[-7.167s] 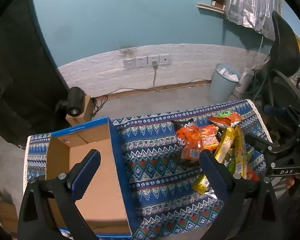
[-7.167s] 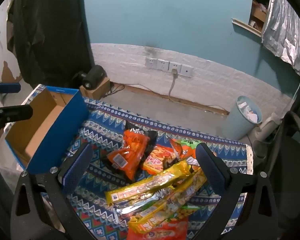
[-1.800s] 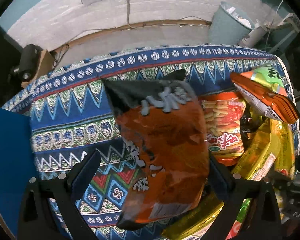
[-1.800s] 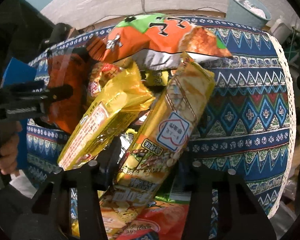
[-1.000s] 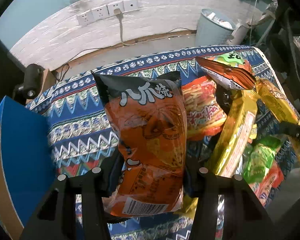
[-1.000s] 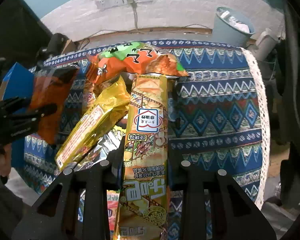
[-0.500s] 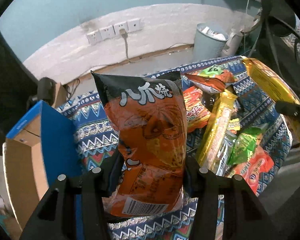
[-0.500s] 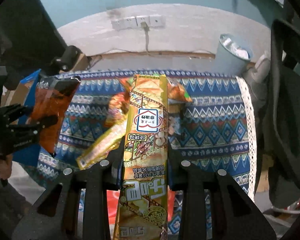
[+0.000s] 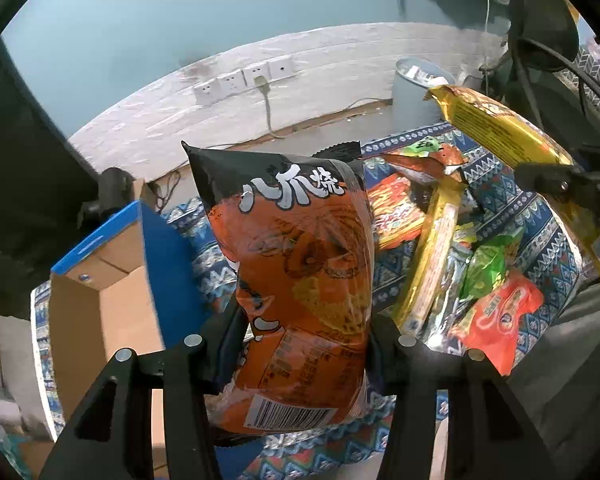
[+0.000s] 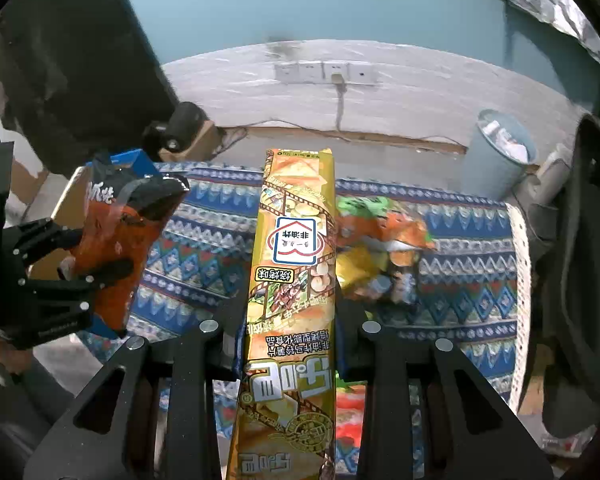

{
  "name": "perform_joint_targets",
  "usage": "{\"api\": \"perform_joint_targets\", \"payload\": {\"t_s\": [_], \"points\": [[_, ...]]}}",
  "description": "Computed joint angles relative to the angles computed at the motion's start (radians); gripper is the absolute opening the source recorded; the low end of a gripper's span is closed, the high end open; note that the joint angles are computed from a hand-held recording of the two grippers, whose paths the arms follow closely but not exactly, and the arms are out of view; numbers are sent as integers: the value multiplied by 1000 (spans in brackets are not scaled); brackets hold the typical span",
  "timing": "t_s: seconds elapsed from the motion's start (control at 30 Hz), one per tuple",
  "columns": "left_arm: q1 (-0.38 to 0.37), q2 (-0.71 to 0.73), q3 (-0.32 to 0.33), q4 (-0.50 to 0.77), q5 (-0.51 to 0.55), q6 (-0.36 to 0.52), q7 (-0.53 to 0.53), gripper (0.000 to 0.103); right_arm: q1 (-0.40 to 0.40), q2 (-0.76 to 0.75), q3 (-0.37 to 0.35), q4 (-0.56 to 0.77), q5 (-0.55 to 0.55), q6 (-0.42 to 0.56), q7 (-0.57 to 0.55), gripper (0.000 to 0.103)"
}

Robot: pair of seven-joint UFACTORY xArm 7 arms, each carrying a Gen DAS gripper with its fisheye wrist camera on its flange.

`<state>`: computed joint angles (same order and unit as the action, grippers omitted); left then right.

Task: Organize snacks
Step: 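Carry both snacks into the cardboard box and open both tools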

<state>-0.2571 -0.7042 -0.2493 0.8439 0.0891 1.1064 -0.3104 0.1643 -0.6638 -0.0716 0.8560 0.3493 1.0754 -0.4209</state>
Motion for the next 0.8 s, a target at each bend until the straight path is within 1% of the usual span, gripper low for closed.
{"api": "perform_joint_targets", "payload": {"t_s": [0.2, 0.47, 0.8], "points": [[22, -59, 24, -17, 11, 28, 10, 52, 38, 22, 32, 26, 27, 0, 16, 31], [64, -135, 75, -38, -5, 56, 46, 52, 104, 69, 78, 72, 64, -9, 34, 31], [144, -224, 128, -67, -6, 89, 90, 52, 185, 172, 144, 150, 103, -34, 69, 31]]}}
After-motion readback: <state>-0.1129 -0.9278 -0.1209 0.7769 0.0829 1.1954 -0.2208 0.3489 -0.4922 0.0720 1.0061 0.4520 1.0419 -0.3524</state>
